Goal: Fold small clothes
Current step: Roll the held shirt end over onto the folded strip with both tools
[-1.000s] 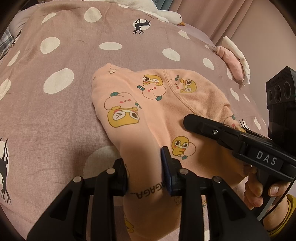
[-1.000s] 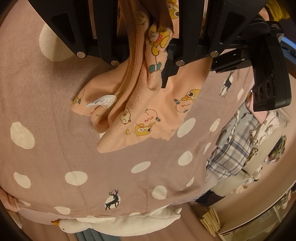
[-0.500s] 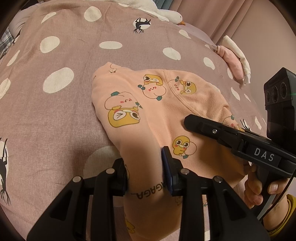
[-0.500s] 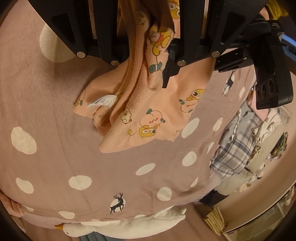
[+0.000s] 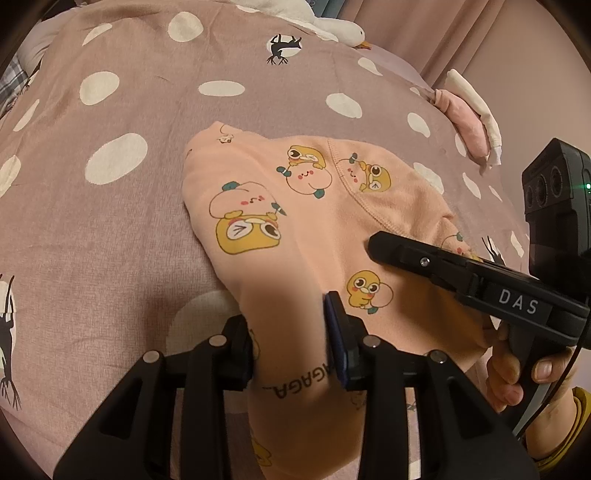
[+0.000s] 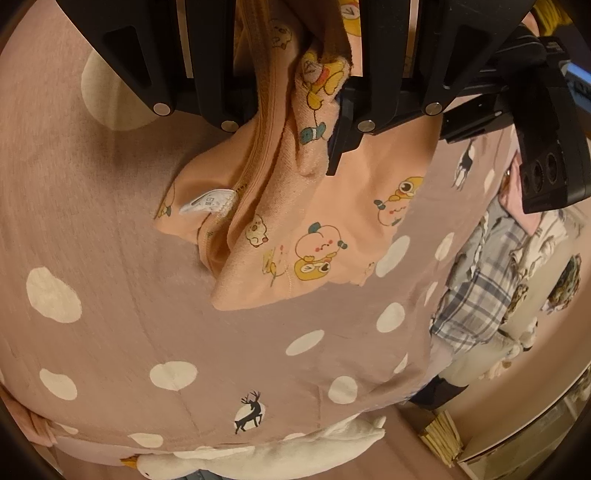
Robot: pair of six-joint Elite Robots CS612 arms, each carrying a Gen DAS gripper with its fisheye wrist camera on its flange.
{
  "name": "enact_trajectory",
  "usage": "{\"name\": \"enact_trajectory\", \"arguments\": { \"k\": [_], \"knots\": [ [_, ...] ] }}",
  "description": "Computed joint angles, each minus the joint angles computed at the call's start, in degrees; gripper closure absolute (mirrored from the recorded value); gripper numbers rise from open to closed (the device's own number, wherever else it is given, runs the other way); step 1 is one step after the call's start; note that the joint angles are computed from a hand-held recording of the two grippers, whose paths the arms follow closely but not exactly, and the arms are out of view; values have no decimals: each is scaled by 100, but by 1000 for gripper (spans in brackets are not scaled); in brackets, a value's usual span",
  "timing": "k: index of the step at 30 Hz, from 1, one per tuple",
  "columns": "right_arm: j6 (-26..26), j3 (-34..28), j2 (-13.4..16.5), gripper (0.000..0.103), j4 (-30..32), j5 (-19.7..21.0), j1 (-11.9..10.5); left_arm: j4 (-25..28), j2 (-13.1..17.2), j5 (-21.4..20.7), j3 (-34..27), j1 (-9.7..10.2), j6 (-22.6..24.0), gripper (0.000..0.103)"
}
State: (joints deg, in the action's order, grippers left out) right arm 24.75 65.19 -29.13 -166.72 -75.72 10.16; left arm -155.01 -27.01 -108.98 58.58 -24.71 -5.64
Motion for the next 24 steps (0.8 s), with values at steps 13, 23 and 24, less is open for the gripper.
{"name": "enact_trajectory", "arguments": {
  "k": [13, 23, 24],
  "knots": [
    [72, 12, -5, 77, 49, -9, -12, 17, -1, 27, -7, -4, 36, 67],
    [117, 36, -12, 76, 66, -36, -17, 28, 6, 29, -18, -3, 46, 67],
    [117, 31, -11, 76, 70, -39, -16, 30, 9, 30, -24, -7, 45, 67]
  ]
}}
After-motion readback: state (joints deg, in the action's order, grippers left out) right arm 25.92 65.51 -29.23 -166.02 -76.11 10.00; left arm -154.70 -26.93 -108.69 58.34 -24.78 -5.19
